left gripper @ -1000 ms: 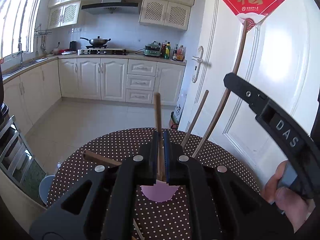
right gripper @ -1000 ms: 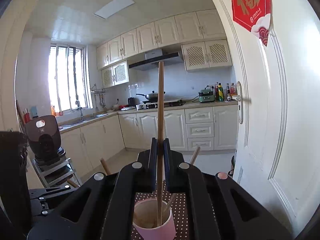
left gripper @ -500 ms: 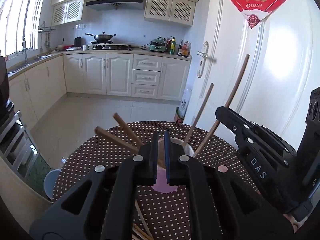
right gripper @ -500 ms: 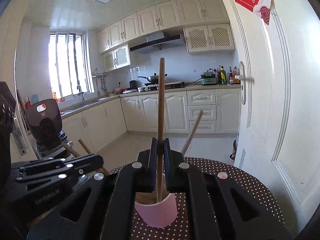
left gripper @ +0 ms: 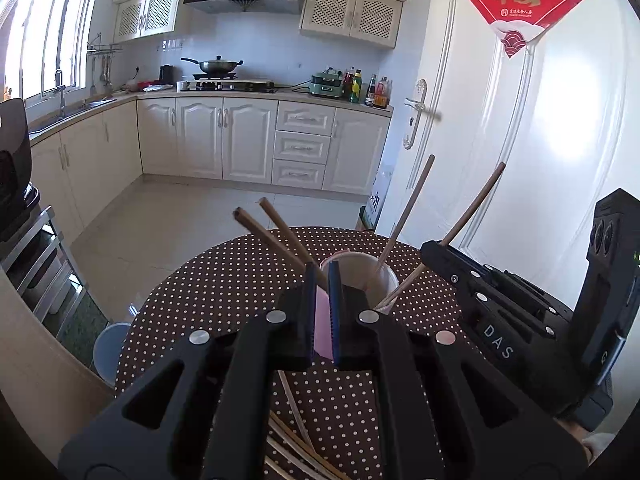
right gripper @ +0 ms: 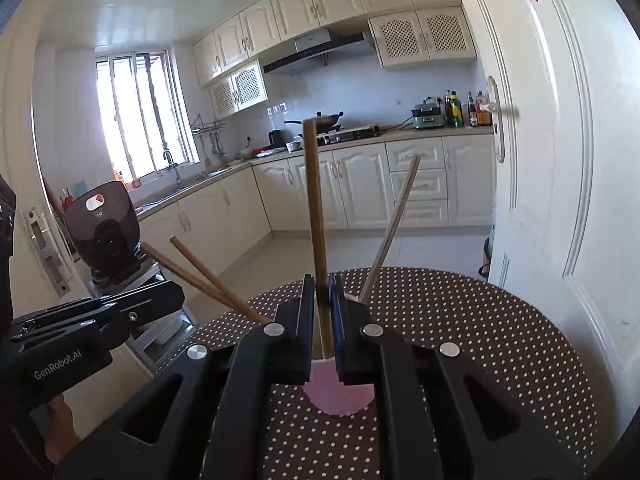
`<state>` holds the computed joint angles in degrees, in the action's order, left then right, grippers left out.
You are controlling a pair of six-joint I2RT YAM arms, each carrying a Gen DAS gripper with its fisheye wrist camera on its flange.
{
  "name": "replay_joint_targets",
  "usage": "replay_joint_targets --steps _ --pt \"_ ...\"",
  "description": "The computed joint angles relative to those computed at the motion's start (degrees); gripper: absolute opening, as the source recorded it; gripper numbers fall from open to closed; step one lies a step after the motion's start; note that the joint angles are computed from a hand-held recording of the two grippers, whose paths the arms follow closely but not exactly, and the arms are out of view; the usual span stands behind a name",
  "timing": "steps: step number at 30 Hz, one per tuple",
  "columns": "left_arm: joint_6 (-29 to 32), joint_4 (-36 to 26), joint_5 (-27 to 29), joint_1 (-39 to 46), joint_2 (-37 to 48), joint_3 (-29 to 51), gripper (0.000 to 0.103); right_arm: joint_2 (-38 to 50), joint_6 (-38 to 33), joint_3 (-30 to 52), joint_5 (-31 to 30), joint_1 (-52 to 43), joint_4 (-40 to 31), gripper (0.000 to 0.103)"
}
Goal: Organize utensils
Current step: 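Drop the chopstick into the pink cup with the left gripper while the right gripper releases its chopstick inside, then grasp a third chopstick with the left gripper while the right gripper grasps another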
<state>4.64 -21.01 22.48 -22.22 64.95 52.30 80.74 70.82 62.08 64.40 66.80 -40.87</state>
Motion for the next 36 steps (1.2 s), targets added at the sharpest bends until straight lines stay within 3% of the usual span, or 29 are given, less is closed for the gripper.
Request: replay_joint_targets --steps 4,7,9,10,11,16,20,22,27,32,36 --pt "0.8 -1.5 0.7 1.7 -2.6 -1.3 0.007 0.8 5.1 1.3 0.9 2.7 -4.1 0.016" --pt "1.3 -3.0 2.1 3.4 -4.9 -2.3 0.010 2.1 10.0 3.1 2.1 5.3 -8.9 0.031" --pt "1.8 -3.8 3.5 5.0 -7.4 -3.4 0.026 4.0 15.4 5.3 3.1 7.7 -14.2 0.038" --pt "1.8 -3.6 3.9 5.7 -9.0 -4.3 0.048 4.9 17.9 6.3 3.6 8.9 -16.6 0.038" --pt "1.6 -3.0 4.1 6.1 -10.4 -5.2 0.058 6.2 20.8 7.7 3.9 10.2 -19.5 0.039" --pt "3.1 -5.4 5.9 9.5 -15.4 -6.5 0.058 12.1 33.0 13.9 4.7 14.9 -32.6 0.042" --pt "5.1 -7.6 6.6 12.5 -19.6 -7.9 0.074 16.2 40.5 17.8 4.1 18.0 -40.4 0.049" --pt "6.4 -9.6 7.4 14.2 -21.0 -8.1 0.078 17.3 41.3 18.9 3.5 18.7 -41.5 0.051" --pt "12.9 -17.9 11.6 20.5 -20.6 -6.9 0.086 17.9 37.8 18.5 0.8 19.2 -36.9 0.055" --pt "20.6 -27.5 14.5 26.5 -14.0 -4.6 0.086 17.7 34.2 16.8 -2.4 18.8 -31.0 0.055" --pt "24.6 -29.6 15.0 30.2 -11.3 -6.4 0.086 18.5 31.8 16.9 -4.5 18.4 -28.2 0.055"
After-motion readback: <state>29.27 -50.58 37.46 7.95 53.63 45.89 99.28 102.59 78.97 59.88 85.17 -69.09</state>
